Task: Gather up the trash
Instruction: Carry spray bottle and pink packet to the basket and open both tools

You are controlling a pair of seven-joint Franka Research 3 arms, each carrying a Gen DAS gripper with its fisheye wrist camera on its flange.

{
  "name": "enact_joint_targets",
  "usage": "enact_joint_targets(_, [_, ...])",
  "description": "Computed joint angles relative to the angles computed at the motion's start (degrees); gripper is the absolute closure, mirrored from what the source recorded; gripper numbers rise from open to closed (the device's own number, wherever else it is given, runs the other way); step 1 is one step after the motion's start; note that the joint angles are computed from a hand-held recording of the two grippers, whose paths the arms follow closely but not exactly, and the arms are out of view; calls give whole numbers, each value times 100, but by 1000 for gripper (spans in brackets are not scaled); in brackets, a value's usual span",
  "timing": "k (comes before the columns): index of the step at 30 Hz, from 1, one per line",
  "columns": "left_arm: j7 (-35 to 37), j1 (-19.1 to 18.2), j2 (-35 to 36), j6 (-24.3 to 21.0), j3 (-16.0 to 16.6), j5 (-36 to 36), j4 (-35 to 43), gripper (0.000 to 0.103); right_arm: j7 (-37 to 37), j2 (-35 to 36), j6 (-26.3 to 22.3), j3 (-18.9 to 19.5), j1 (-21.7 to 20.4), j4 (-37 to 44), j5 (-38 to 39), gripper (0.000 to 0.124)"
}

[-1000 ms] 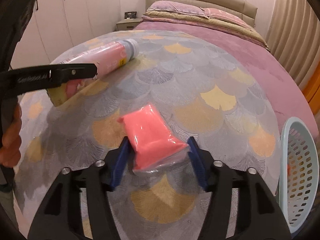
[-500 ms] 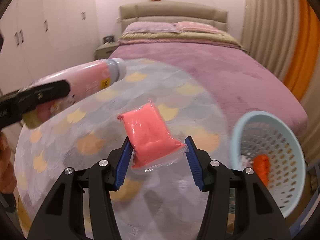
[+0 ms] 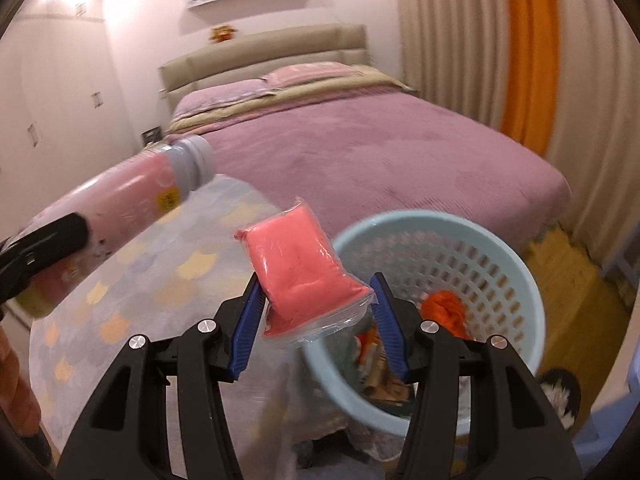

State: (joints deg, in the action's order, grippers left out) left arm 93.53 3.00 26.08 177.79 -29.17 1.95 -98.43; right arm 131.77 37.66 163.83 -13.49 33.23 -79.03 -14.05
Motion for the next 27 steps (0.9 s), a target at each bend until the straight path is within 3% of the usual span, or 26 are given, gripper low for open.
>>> enact_joint_targets(4, [156, -97, 434, -272, -199, -31, 453, 55, 122, -56, -105, 107, -278, -195, 353, 74])
enact_joint_targets(7, [204, -395, 754, -538, -43, -21, 895, 55, 54, -6, -439, 274, -542, -141, 574, 74])
enact_joint_targets(10, [161, -783, 1059, -854, 262, 27, 1383, 55, 60, -5, -474, 330, -661, -213, 659, 74])
enact_joint_targets(12, [272, -886, 1343, -1141, 278, -28, 1796, 55, 91, 26, -584, 338, -698, -192, 695, 74])
enact_joint_targets(15, [258, -1176, 1640, -1425, 489, -64, 2276, 55, 251, 177, -1085, 213, -647, 84, 564, 72])
enact_joint_targets(21, [354, -1512, 2189, -1926, 686, -175, 3190, 55, 252, 220, -1199, 365, -798, 52, 511, 72])
enact_joint_targets(24, [459, -1670, 2507, -2333, 729, -237, 3745, 54, 350, 108, -1069, 381, -845, -166, 565, 61])
enact_joint_targets(27, [375, -1720, 2536, -2269, 837, -347, 3760, 32, 598, -17, -990, 322, -845, -366, 583, 59])
